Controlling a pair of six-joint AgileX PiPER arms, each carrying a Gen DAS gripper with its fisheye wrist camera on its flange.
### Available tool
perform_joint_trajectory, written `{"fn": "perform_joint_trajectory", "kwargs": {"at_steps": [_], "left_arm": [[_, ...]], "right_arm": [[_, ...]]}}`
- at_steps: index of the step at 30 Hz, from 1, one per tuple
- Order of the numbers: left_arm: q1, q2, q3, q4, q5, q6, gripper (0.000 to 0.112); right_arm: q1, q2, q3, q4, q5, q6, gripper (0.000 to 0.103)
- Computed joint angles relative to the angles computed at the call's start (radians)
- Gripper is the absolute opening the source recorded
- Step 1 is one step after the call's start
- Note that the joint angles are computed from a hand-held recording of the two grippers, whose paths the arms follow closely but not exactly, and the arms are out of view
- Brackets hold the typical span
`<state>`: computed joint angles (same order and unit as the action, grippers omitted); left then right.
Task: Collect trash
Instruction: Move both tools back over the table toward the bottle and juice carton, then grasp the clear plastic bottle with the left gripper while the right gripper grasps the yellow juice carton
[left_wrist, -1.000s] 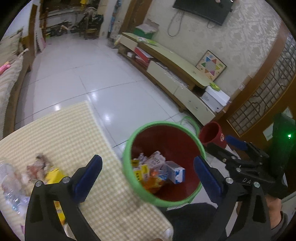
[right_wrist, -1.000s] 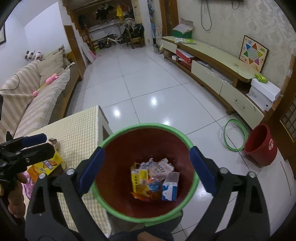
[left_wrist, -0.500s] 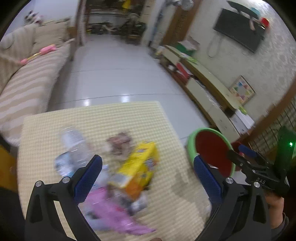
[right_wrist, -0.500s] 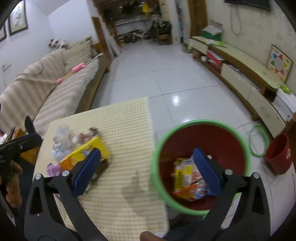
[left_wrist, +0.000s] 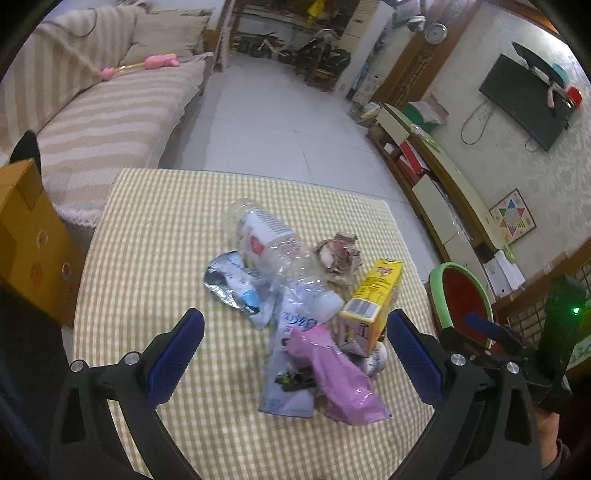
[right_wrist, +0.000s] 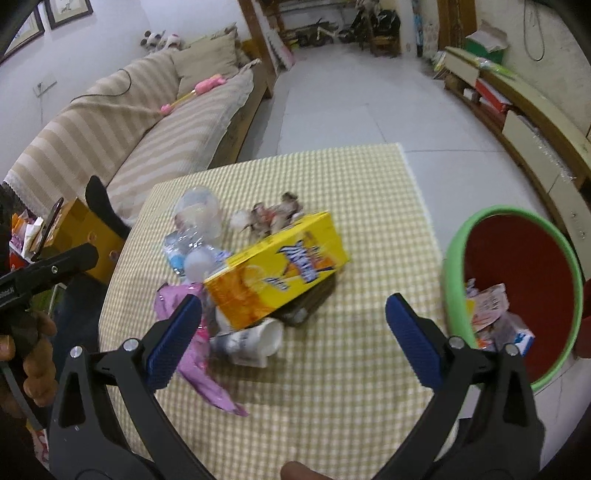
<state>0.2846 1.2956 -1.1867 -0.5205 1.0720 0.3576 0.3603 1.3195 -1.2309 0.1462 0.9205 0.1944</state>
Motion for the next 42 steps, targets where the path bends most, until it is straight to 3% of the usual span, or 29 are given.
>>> {"fn": "perform_joint_trajectory", "kwargs": {"at_steps": [7,14,27,33,36,42], "left_arm": [[0.034,0.065,-0.014,-0.027,-0.017,0.002,0.095],[-0.018,0.231,-0.122,-0.023,-0.036,-0.078,0.095],[-0.164,0.547,-0.392,0.144,-0.058,-0.316,0.095],[-0.186,0.606,-0.419,0.188,-0.063,-0.334,0.095],[-0.191,0.616,-0.419,0.188,-0.063,-0.313,0.084],[-0.185,0.619,-0.427,0.121,-0.048,-0.27,0.066]], "right_arm": [[0.024,0.076,-0.035,0.022,-0.014,0.029,0.098],[-0.017,0.142,-0.056,0.083,-0.03,0.007,0.098],[-0.106,0.324,-0.115,0.299,-0.043,-0.082,0.098],[-0.039,0.374,-0.18,0.231,-0.065,-0.067,0.095],[-0.007,0.389,-0.214,0.183,-0.061,-0.066,0.086],[0.02,0.411,-0.256,0.153,-0.05,-0.069,0.081]]}}
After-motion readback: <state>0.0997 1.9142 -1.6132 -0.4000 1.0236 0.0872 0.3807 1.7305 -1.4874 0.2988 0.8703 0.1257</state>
